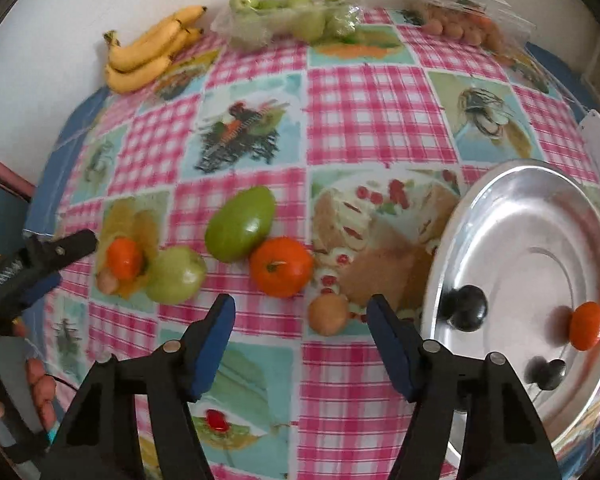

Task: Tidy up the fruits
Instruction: 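Grasp a brown kiwi with the right tool while the left tool grasps an orange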

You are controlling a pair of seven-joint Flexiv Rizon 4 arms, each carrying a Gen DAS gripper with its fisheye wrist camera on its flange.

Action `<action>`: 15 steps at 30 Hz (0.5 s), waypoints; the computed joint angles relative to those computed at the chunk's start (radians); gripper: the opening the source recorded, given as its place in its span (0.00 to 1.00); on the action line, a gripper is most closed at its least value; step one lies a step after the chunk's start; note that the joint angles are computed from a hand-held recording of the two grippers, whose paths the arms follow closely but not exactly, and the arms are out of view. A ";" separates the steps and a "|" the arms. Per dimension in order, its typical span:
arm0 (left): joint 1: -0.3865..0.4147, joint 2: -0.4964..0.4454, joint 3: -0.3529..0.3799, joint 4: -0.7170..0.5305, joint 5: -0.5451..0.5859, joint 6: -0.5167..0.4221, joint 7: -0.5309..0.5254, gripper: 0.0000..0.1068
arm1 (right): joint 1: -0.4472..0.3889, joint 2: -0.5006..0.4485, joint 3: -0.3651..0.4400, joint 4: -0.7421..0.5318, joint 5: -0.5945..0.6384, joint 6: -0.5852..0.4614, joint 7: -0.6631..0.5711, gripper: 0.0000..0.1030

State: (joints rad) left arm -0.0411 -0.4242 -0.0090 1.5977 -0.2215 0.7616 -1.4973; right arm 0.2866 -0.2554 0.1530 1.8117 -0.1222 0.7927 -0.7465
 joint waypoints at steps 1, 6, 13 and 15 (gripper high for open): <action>-0.001 -0.003 -0.002 -0.002 0.002 0.002 0.005 0.96 | 0.003 -0.002 -0.003 0.001 -0.012 -0.009 0.003 0.67; -0.011 -0.031 0.002 -0.039 0.030 -0.035 0.014 0.96 | 0.000 -0.019 -0.001 -0.009 -0.004 -0.030 -0.014 0.53; -0.009 -0.046 -0.009 -0.045 0.017 -0.061 0.019 0.80 | 0.004 -0.035 -0.005 -0.021 -0.014 -0.061 -0.024 0.36; -0.006 -0.049 -0.016 -0.044 0.001 -0.065 0.029 0.76 | 0.000 -0.038 -0.002 -0.027 -0.001 -0.063 -0.035 0.28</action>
State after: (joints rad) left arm -0.0475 -0.4736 -0.0253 1.5539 -0.2209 0.6970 -1.4685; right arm 0.2866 -0.2935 0.1509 1.7850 -0.1229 0.7293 -0.7812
